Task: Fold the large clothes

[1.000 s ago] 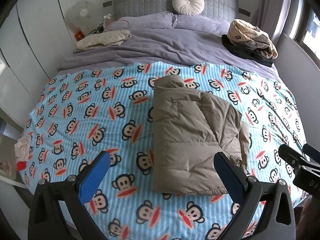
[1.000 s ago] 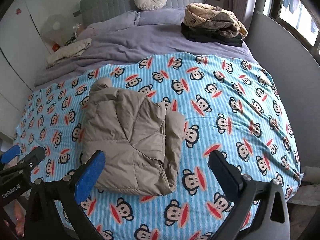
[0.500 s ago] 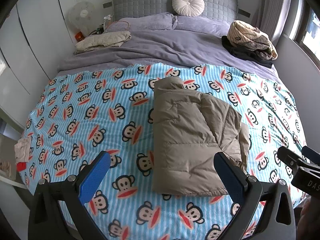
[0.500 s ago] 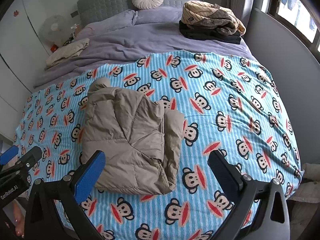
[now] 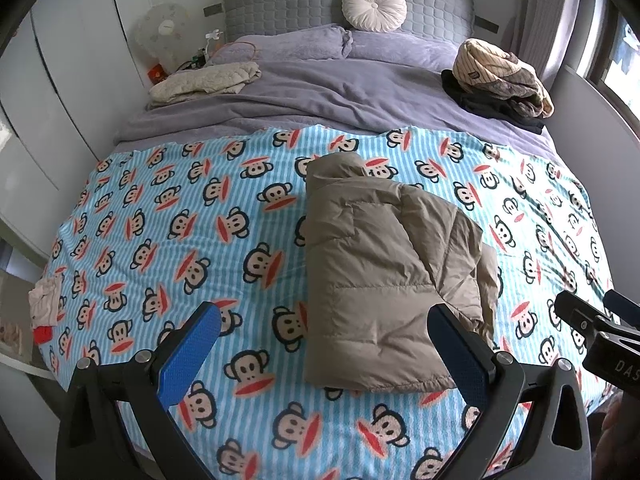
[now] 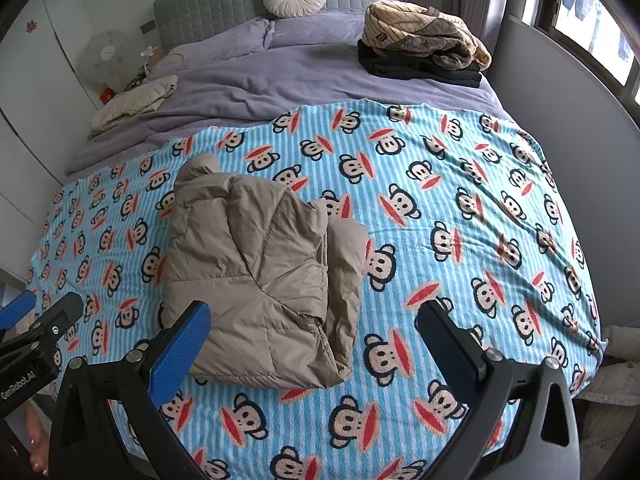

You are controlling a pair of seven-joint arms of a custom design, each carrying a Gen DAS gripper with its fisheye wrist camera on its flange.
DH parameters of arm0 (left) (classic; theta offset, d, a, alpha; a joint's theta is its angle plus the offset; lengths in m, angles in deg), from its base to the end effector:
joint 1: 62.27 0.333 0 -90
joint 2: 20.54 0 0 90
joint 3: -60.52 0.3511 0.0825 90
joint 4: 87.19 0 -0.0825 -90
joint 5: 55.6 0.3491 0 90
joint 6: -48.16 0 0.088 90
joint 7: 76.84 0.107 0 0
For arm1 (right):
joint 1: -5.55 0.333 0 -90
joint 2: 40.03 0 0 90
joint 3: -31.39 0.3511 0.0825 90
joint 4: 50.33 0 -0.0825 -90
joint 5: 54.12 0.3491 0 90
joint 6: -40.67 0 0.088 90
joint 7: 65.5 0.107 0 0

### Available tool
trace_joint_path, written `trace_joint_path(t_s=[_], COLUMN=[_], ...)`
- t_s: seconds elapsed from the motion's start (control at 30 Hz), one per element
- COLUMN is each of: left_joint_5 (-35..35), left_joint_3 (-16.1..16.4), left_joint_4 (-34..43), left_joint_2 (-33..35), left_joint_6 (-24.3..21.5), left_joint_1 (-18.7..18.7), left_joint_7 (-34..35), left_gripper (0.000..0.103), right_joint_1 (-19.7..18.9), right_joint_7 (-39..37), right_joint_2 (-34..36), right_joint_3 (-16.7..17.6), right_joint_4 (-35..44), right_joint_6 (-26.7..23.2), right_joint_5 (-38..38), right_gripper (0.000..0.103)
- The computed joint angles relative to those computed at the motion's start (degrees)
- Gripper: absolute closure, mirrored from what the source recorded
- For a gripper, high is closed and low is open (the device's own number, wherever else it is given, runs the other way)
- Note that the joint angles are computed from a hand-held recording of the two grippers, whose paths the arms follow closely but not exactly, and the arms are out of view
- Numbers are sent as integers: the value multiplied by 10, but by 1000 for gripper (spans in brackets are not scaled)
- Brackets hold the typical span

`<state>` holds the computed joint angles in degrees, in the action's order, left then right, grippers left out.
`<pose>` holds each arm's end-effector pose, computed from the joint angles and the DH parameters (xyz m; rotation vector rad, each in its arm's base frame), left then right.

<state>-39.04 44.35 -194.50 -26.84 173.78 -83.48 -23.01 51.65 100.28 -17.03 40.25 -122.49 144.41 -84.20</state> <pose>0.4206 -0.3194 0.6441 -1.7922 2.0722 -0.5230 0.4385 0.5112 0.5931 -1.6641 2.2414 -0.5387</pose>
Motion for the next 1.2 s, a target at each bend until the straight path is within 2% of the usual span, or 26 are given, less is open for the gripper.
trace_joint_path(t_s=[1.2], left_joint_5=[0], left_joint_3=[1], left_joint_4=[-8], left_joint_2=[-2], left_joint_6=[2], left_joint_1=[2], left_joint_7=[9], left_gripper=[0], right_joint_1=[5], right_joint_7=[4], right_joint_2=[4], right_joint_3=[-1], right_joint_4=[8], right_joint_6=[-10], right_joint_5=[0], right_gripper=[0])
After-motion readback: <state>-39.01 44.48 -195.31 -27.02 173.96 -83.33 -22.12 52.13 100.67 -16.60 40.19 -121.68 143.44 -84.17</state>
